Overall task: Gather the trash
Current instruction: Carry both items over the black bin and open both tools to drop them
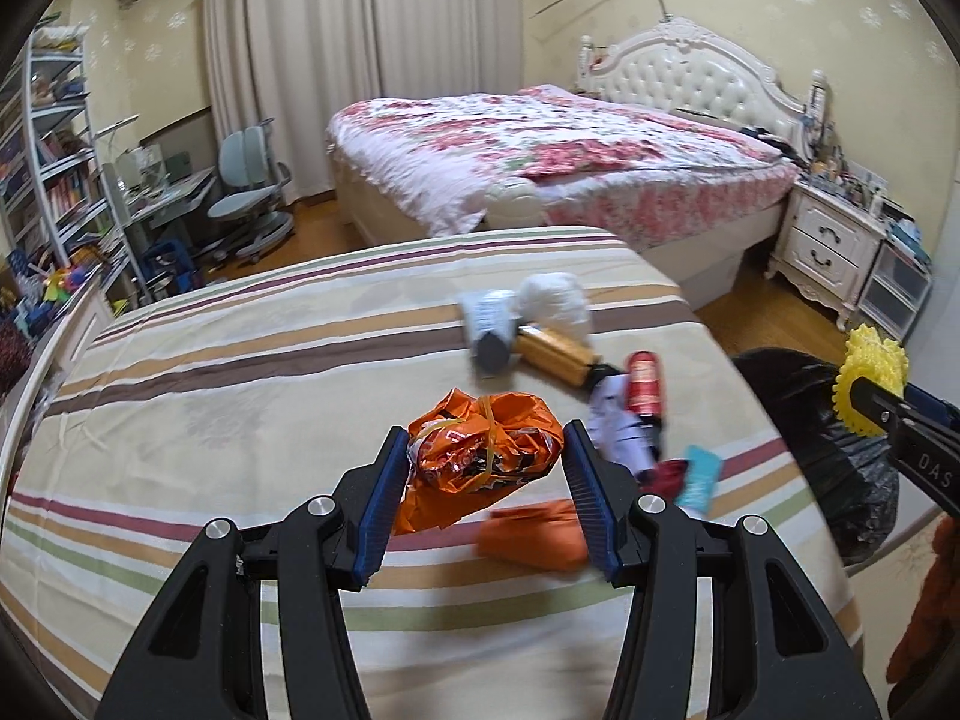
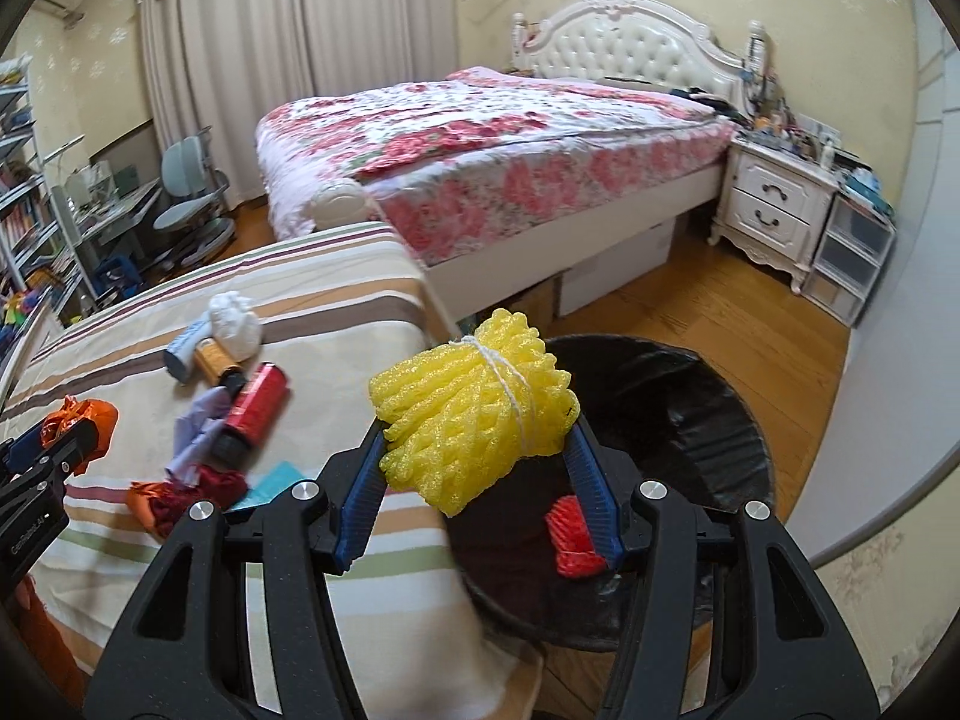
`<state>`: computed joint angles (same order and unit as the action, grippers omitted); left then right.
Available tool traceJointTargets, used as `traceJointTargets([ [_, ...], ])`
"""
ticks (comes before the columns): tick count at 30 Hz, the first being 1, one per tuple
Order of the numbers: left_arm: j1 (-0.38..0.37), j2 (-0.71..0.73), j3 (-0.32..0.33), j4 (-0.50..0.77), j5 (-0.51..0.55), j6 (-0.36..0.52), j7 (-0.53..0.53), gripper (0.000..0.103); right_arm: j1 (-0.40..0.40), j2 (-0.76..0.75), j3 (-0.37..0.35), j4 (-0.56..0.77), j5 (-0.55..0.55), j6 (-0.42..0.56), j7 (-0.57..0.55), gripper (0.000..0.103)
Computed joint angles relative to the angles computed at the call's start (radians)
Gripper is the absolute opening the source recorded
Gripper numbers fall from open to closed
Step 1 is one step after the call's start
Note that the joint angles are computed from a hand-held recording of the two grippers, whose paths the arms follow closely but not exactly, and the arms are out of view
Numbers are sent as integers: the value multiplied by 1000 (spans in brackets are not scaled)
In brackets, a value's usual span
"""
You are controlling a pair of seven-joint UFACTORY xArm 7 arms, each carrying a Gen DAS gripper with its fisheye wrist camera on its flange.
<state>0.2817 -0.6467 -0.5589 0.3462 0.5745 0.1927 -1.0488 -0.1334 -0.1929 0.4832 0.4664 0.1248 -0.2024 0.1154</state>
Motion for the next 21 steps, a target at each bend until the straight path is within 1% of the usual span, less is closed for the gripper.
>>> traceJointTargets([
  [3,34,51,-81,54,23,-15,-39,52,12,0,-52,-18,-3,-10,-7,55],
  [5,55,89,-127,91,43,-19,-65,52,37,10,-104,-24,-5,-17,-11,55],
  [9,126,157,-237,171,126,-21,-140,52,74,35,-188,-30,6,-34,-27,55],
  [12,200,213,-330,236,209,-13,-212,52,151,59,-303,-22,-26,-37,-11,55],
  [13,229,237,-364,260,240,-8,-237,52,183,67,-351,-21,-52,-40,5,55],
  [14,246,253,-382,275,265,-3,-257,52,197,75,-374,-18,-63,-44,11,55],
  [16,297,293,-442,316,329,17,-307,52,209,87,-398,-11,-73,-45,16,55],
  [19,344,364,-501,368,415,58,-366,52,207,104,-406,0,-70,-46,8,56],
  [21,356,404,-526,394,471,89,-408,52,217,114,-430,4,-92,-50,21,56],
])
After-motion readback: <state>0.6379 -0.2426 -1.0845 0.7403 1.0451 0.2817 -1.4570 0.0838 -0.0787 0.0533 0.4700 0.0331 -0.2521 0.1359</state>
